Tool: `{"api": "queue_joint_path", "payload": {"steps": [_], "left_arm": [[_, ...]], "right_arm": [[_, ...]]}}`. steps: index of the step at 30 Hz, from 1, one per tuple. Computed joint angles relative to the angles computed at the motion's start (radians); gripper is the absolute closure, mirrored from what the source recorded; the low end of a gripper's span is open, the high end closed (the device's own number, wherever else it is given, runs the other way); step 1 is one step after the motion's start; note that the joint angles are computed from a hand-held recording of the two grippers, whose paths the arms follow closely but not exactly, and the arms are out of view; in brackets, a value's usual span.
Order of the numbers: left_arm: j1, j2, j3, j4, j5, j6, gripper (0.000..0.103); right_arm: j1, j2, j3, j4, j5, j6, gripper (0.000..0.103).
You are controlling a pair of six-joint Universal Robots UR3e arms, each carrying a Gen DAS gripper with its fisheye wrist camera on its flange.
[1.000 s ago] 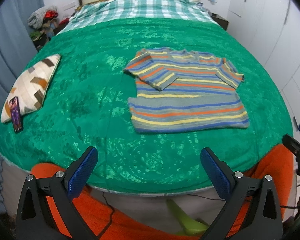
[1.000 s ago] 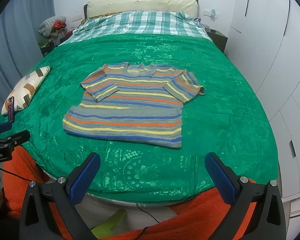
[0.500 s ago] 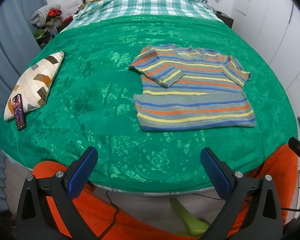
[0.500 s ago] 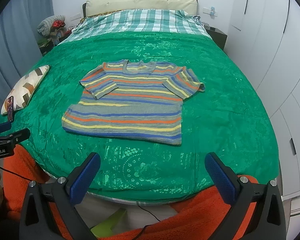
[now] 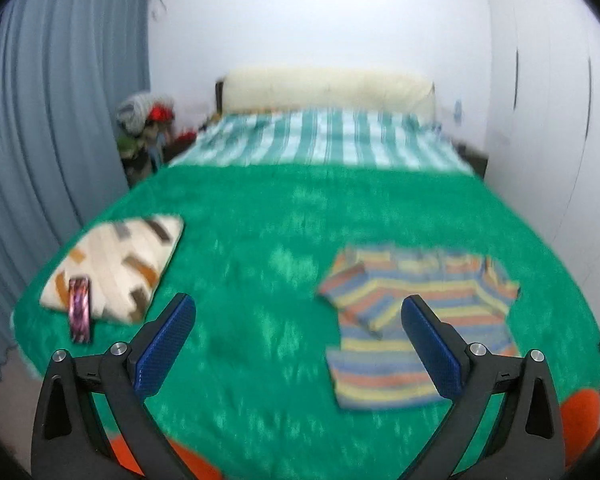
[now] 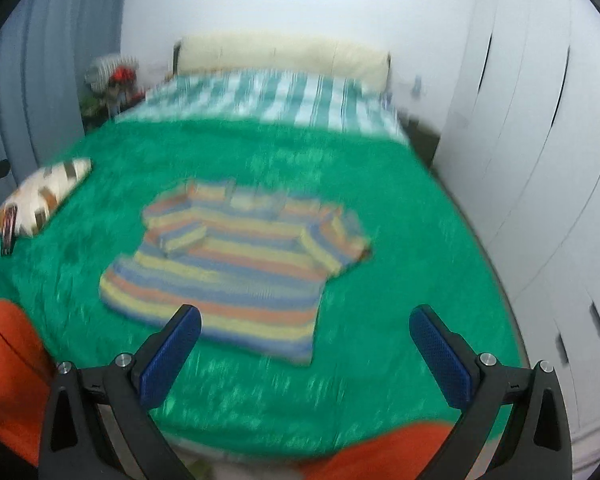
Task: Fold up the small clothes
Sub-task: 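Move the left tool to the striped sweater's hem and grasp it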
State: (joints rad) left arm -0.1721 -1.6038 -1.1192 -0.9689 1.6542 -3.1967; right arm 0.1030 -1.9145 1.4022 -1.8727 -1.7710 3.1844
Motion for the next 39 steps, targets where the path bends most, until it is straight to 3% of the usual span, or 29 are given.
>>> {"api": "queue_joint_path", "payload": {"steps": [2,3,6,10,12,16,20,25,28,29,31,34,37,38,39], "left_arm": [[0.086,0.032,-0.131,0.06,-0.179,0.047,0.0],[0.105,0.017,-0.166,0.009,-0.22,0.041,0.0],[0.089,-0.044,-0.211,-0.171,-0.179,-0.026,0.001],[0.082,0.027,-0.475,-0.143,-0.158,-0.045,0.002],[0.115,0.06,-0.538,-0.15,-0.21,-0.03,0.002],[0.18,0.062,-0.533,-0.146,-0.309,0.023,0.001],[0.254,-0.001,-0.494,-0.133,-0.472,0.083,0.001],[0.217,-0.156,-0.358,-0.125,-0.527,0.131,0.002],[0.186,-0.282,-0.251,-0.108,-0.536,0.15,0.003],[0.174,-0.354,-0.179,-0.118,-0.529,0.144,0.005],[0.162,-0.45,-0.072,-0.156,-0.507,0.133,0.02],[0.142,-0.603,0.123,-0.249,-0.48,0.12,0.025],[0.118,-0.673,0.22,-0.261,-0.453,0.113,0.028],[0.11,-0.681,0.231,-0.248,-0.446,0.116,0.032],[0.107,-0.686,0.241,-0.247,-0.452,0.122,0.048]], "right_arm": [[-0.1,-0.041,0.068,-0.062,0.116,-0.051,0.0],[-0.155,-0.043,0.093,-0.041,0.184,-0.068,0.0],[-0.264,-0.062,0.213,0.019,0.299,-0.051,0.0],[-0.369,-0.154,0.373,0.072,0.366,-0.022,0.0],[-0.405,-0.206,0.428,0.084,0.382,-0.017,0.0],[-0.467,-0.235,0.472,0.055,0.429,-0.058,0.0],[-0.467,-0.188,0.481,-0.099,0.414,-0.134,0.0],[-0.486,-0.02,0.464,-0.218,0.449,-0.205,0.001],[-0.501,0.121,0.429,-0.25,0.548,-0.24,0.008],[-0.492,0.179,0.407,-0.263,0.559,-0.242,0.014],[-0.478,0.319,0.334,-0.289,0.579,-0.237,0.022],[-0.46,0.5,0.195,-0.277,0.583,-0.209,0.031],[-0.431,0.634,0.061,-0.241,0.571,-0.205,0.038],[-0.424,0.669,0.018,-0.204,0.569,-0.22,0.047],[-0.413,0.699,-0.022,-0.172,0.564,-0.229,0.062]]}}
